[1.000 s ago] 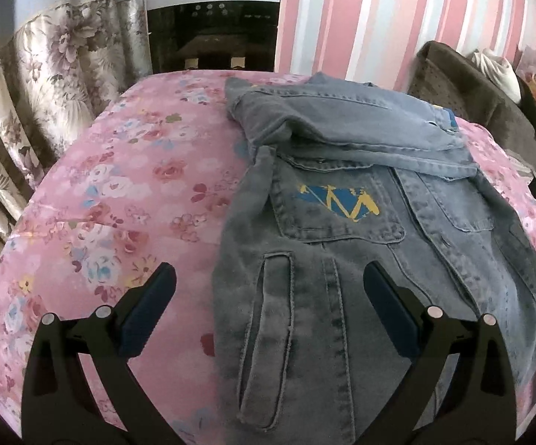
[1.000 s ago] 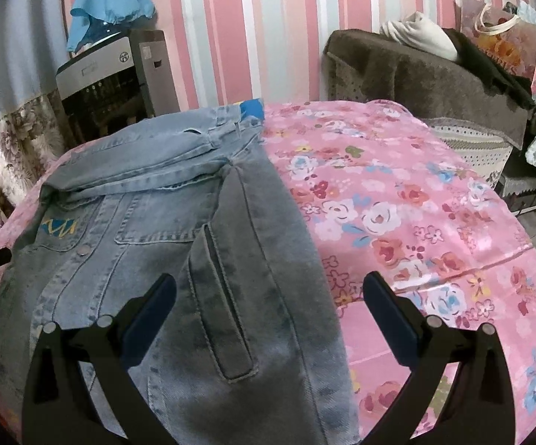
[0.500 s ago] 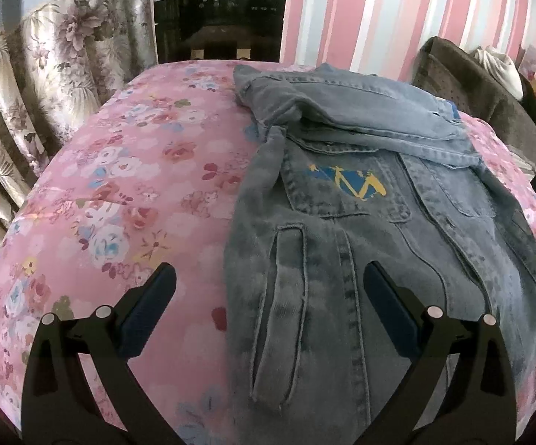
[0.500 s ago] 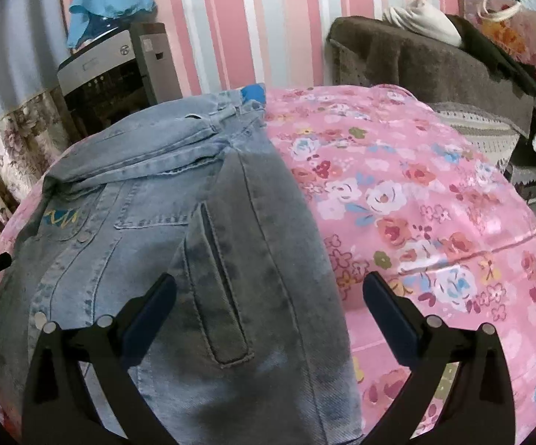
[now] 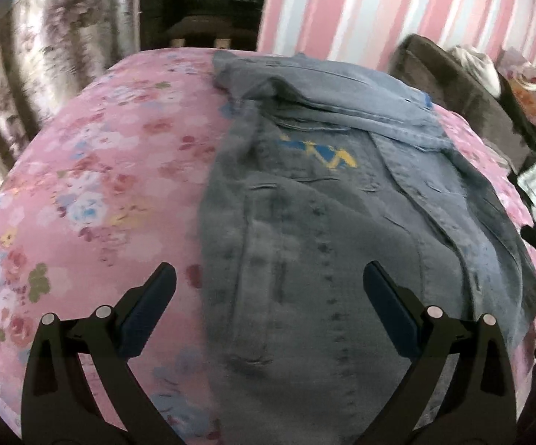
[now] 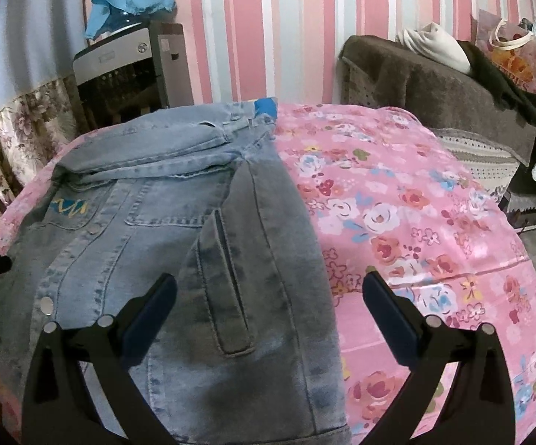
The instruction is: Fold large clothes
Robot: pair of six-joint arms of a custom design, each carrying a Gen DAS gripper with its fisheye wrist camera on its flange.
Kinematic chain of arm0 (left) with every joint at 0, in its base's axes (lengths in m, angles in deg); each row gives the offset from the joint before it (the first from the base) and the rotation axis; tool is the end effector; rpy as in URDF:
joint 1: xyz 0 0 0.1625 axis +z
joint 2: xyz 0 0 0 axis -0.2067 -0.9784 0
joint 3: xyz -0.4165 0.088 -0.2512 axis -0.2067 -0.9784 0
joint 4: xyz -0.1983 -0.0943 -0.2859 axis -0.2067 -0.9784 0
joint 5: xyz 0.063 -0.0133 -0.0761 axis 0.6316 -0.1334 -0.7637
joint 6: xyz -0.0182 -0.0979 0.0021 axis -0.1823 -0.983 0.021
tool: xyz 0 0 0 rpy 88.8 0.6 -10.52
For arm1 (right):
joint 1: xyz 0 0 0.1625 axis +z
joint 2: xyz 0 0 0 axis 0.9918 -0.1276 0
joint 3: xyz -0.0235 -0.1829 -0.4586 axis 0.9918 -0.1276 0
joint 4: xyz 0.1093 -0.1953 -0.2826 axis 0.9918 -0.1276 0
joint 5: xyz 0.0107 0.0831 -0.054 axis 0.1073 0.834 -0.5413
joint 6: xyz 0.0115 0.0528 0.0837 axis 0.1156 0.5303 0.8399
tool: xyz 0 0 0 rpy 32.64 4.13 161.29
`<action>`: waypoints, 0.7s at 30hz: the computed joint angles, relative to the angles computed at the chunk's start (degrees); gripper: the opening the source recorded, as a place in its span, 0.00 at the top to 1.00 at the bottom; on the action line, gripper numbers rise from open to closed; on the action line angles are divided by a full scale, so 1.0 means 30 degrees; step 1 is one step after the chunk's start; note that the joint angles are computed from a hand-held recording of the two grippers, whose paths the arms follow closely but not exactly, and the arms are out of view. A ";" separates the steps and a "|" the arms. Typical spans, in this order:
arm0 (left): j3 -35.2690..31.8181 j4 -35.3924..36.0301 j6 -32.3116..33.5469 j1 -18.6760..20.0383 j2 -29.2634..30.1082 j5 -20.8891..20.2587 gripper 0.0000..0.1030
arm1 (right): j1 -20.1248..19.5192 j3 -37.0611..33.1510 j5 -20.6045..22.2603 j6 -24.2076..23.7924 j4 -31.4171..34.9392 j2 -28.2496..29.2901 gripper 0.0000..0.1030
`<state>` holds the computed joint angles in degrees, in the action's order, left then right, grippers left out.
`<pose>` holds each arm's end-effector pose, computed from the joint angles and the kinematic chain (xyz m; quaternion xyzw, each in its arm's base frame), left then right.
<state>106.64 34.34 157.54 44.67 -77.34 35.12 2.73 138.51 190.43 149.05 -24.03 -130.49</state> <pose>-0.0855 -0.3124 0.1589 0.0115 0.8753 -0.3570 0.3261 0.0803 -0.3827 0.1567 0.2511 -0.8705 0.3339 0.2600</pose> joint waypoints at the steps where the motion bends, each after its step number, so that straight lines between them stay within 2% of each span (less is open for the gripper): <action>1: -0.0157 -0.0005 0.0311 -0.0011 0.0098 0.0074 0.03 | -0.0034 0.0067 -0.0100 -0.0036 -0.0007 -0.0045 0.04; 2: -0.0277 -0.0006 0.0523 -0.0037 0.0203 0.0196 0.03 | -0.0102 0.0130 -0.0201 -0.0039 0.0038 -0.0089 0.07; 4: -0.0273 -0.0140 0.0760 -0.0163 0.0319 0.0416 0.03 | -0.0296 0.0196 -0.0376 -0.0014 0.0263 -0.0171 0.22; 7: -0.0018 -0.0014 0.0193 -0.0570 0.0871 0.0543 0.03 | -0.0648 -0.0032 -0.0540 -0.0005 0.1272 -0.0067 0.31; 16: 0.0947 -0.1066 -0.0429 -0.1038 0.0809 0.1263 0.03 | -0.1278 -0.0019 -0.0602 -0.0541 0.1999 0.0467 0.34; 21: 0.1384 -0.1127 -0.1116 -0.1695 0.1080 0.1444 0.04 | -0.1875 0.0528 -0.1330 -0.0465 0.1701 -0.0349 0.33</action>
<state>110.79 30.96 154.19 39.59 -74.10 39.45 -2.90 140.09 186.44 147.65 -18.93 -131.54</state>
